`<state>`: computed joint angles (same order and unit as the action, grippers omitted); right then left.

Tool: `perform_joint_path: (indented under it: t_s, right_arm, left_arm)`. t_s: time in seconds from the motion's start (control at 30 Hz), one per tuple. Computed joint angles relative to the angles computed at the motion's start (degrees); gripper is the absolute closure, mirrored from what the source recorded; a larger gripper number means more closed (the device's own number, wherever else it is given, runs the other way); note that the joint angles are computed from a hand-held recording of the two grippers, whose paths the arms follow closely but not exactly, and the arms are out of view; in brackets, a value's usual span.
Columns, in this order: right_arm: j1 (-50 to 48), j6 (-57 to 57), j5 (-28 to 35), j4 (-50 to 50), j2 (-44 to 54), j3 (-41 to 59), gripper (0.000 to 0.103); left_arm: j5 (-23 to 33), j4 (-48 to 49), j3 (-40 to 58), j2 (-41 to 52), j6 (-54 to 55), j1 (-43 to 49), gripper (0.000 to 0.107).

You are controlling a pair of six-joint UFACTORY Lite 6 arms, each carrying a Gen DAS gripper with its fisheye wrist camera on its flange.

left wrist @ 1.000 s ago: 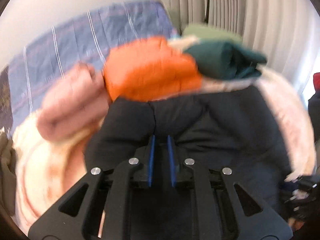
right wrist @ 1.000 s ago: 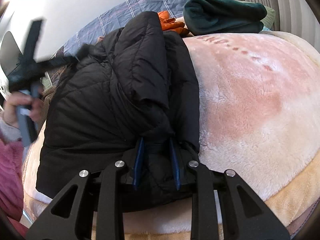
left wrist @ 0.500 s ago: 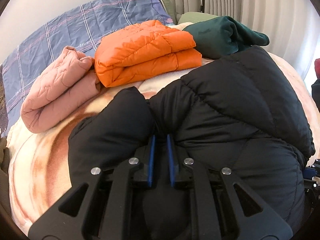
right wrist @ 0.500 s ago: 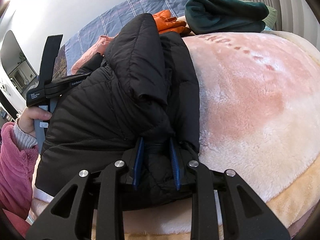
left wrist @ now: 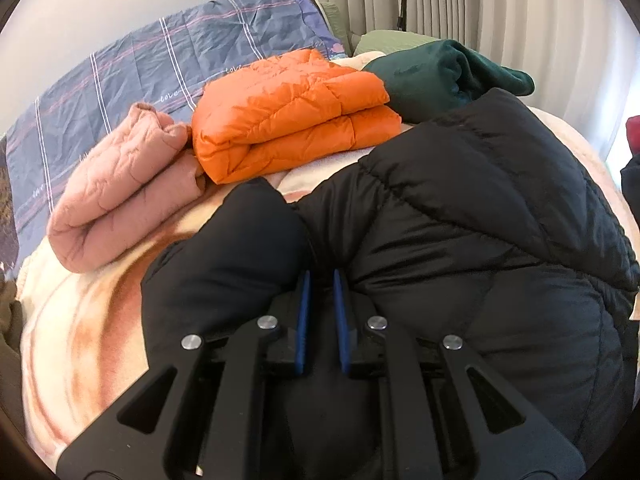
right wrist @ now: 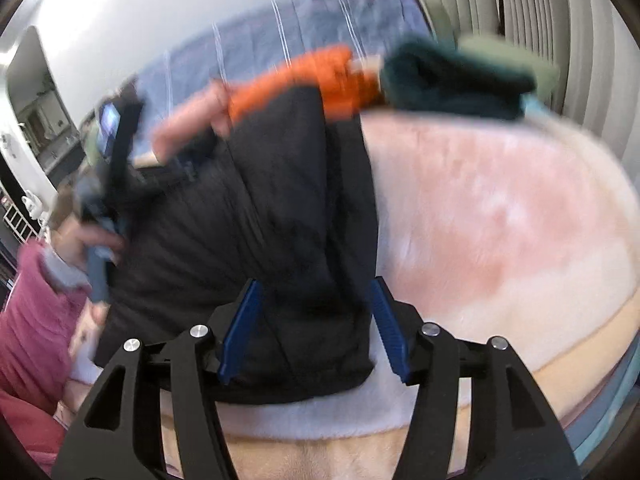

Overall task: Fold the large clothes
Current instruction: 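Grasp the jacket bundle with the right gripper while the left gripper presses it flat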

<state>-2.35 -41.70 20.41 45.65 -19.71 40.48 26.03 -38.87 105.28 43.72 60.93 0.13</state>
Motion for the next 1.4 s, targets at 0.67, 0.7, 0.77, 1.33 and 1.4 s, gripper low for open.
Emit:
perform_joint_path:
  t_s: [0.67,0.7,0.77,1.33,1.4]
  right_arm:
    - [2.77,-0.9,-1.69,7.22,58.18,50.5,0.103]
    - [3.71,-0.25,-3.73,5.57,57.76,49.59,0.103]
    - [4.68,1.9,-5.71,2.48,57.88,49.32,0.103]
    - [5.12,5.58,-6.9,-2.47,58.24,49.97,0.103]
    - [4.46,3.12,-5.76,0.6,58.71,50.54,0.103]
  left_arm:
    - [1.77,-9.61,2.47,3.73,7.29,2.43,0.094]
    - [1.03,-12.24,1.05,3.36,10.1,2.55,0.094]
    - [1.53,-14.66,0.88,3.88,11.97,3.06,0.094]
    - [10.7,1.17,21.71,12.81,-9.99,6.18,0.092]
    - [9.95,0.76,22.62,15.25,-8.43,6.08,0.093]
